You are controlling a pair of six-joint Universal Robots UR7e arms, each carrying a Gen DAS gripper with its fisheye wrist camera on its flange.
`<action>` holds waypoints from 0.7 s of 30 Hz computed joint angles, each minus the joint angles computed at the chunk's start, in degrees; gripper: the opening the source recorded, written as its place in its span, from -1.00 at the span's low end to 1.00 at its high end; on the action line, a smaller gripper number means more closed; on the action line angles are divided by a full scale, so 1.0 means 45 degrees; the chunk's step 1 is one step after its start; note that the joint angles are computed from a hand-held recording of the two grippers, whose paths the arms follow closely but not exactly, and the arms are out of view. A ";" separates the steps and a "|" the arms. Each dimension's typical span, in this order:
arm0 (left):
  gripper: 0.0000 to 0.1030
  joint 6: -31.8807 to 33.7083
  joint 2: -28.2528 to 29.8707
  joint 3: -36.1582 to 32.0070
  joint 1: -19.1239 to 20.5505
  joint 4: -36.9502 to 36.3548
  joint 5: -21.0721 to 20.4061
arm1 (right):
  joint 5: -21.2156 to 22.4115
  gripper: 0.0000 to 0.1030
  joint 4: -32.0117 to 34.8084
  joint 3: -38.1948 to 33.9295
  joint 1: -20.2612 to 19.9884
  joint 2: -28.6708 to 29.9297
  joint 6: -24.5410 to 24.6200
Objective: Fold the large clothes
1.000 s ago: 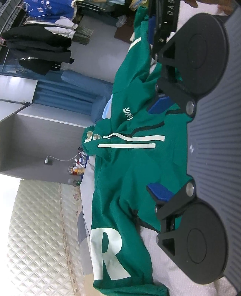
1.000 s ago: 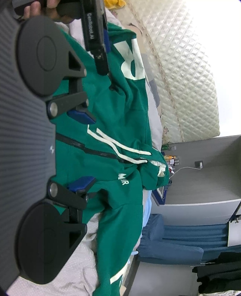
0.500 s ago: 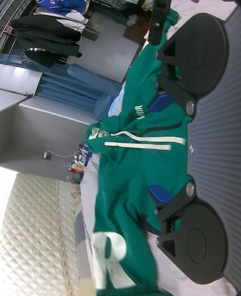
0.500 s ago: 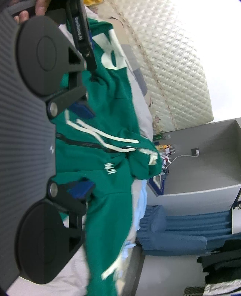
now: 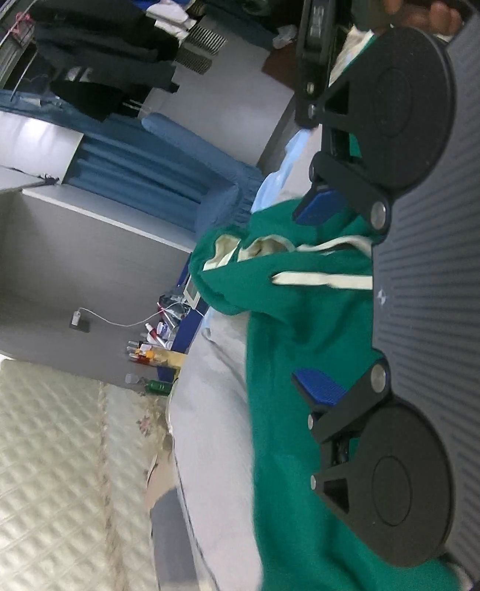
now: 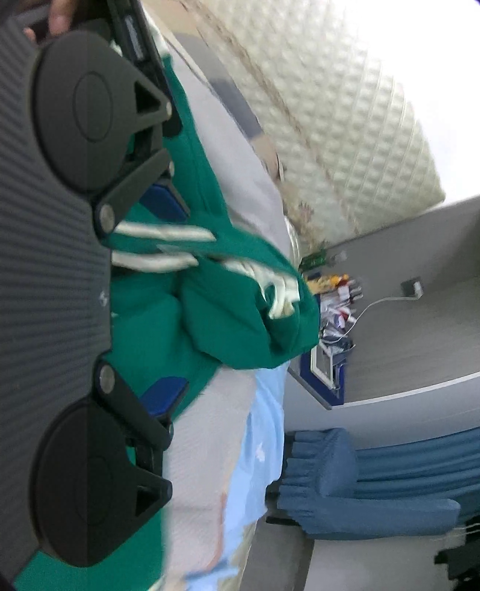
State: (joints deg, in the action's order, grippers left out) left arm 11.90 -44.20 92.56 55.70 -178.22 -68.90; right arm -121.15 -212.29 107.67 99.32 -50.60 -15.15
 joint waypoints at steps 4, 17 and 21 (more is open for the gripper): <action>0.50 -0.0128 0.2178 -0.3267 0.0571 0.1403 -0.0622 | 0.1011 0.57 0.1733 -0.2444 -0.1052 0.0835 0.0549; -0.25 -0.1028 0.7382 -1.2163 0.0806 0.6414 0.0316 | 0.0530 -0.09 0.7609 -0.9440 -0.1820 0.3642 0.1519; -0.56 -0.1247 0.7350 -1.2661 0.0798 0.7374 0.0442 | 0.0140 -0.82 0.8053 -0.9567 -0.1589 0.3465 0.1266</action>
State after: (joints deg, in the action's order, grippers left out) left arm 6.29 -11.12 35.58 59.30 -145.04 -66.91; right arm -120.52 -176.05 64.62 92.17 -35.01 -9.45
